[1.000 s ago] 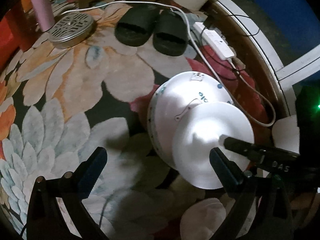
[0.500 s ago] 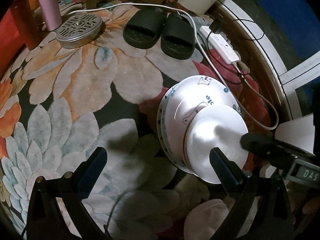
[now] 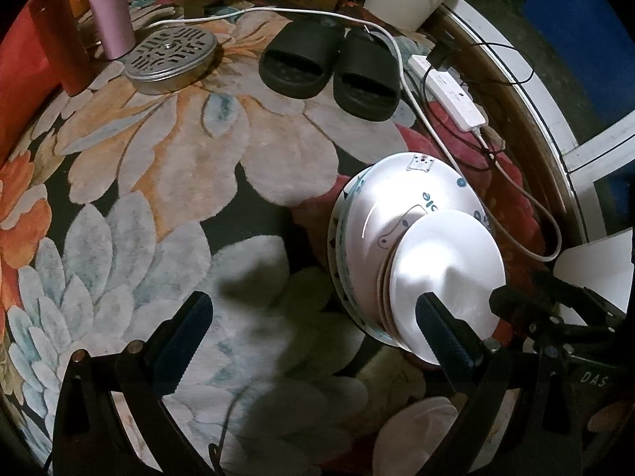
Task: Organize plates and bowls
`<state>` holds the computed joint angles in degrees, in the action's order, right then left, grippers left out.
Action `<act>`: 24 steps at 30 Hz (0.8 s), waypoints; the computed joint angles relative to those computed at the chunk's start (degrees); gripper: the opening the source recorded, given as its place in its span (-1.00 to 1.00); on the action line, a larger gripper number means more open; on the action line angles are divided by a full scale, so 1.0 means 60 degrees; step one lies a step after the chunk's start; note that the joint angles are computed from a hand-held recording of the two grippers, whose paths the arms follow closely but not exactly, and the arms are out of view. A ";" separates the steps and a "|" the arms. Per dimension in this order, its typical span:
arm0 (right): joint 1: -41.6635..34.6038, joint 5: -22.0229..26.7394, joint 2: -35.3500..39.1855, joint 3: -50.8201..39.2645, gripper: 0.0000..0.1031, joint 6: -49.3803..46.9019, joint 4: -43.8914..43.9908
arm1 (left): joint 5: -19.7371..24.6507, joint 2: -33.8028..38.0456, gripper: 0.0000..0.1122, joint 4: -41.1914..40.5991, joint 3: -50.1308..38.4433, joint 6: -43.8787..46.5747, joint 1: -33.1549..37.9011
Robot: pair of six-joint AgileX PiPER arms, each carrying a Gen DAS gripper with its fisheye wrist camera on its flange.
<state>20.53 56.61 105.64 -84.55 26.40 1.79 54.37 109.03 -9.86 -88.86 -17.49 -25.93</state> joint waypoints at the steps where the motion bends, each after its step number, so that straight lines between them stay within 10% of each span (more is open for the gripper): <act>1: 0.0011 -0.0043 -0.0012 0.0033 0.95 0.0054 -0.0003 | -0.0025 -0.0008 0.82 -0.0010 0.0021 0.0010 0.0003; 24: 0.0183 -0.0612 -0.0422 0.0588 0.95 0.0803 0.0080 | -0.0338 -0.0452 0.81 0.0047 0.0433 -0.0247 -0.0123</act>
